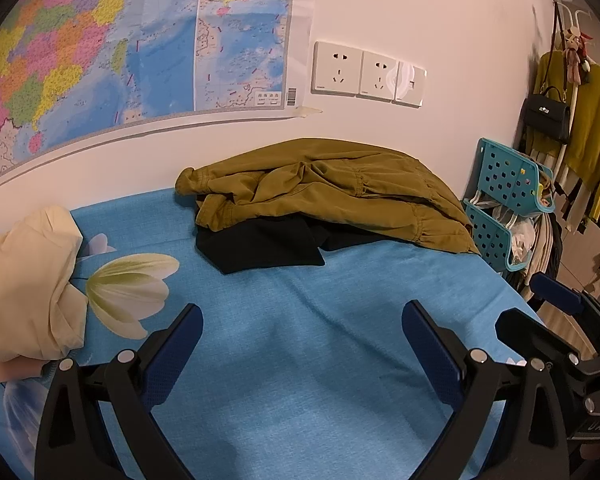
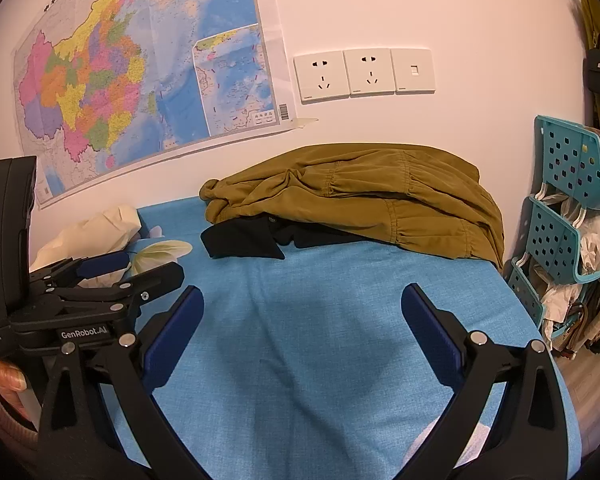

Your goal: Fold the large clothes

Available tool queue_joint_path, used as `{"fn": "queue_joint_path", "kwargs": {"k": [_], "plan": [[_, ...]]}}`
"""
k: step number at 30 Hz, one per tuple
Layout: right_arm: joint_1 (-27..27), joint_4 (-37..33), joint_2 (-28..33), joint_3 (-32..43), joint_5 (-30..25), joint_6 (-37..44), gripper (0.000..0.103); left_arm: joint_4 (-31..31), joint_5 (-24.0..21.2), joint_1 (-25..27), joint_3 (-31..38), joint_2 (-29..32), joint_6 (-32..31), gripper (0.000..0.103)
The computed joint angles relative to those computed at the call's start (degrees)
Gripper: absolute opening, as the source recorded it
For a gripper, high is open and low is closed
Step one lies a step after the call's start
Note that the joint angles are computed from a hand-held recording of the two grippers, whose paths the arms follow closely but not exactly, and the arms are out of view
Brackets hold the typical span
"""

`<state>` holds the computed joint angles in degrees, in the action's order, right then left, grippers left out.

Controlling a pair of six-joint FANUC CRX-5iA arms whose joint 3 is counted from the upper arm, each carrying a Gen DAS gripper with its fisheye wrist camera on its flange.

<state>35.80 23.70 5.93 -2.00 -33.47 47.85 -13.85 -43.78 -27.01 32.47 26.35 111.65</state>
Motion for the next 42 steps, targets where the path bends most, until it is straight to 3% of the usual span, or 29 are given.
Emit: {"fn": "queue_joint_path", "kwargs": {"k": [25, 42], "plan": [[0.0, -0.2, -0.2, -0.1, 0.0, -0.1, 0.097, 0.9, -0.4, 0.2, 0.5, 0.2, -0.7, 0.096], [-1.0, -3.8, 1.4, 2.6, -1.1, 4.9, 0.097, 3.0, -1.7, 1.0, 2.4, 2.2, -1.5, 0.096]]}}
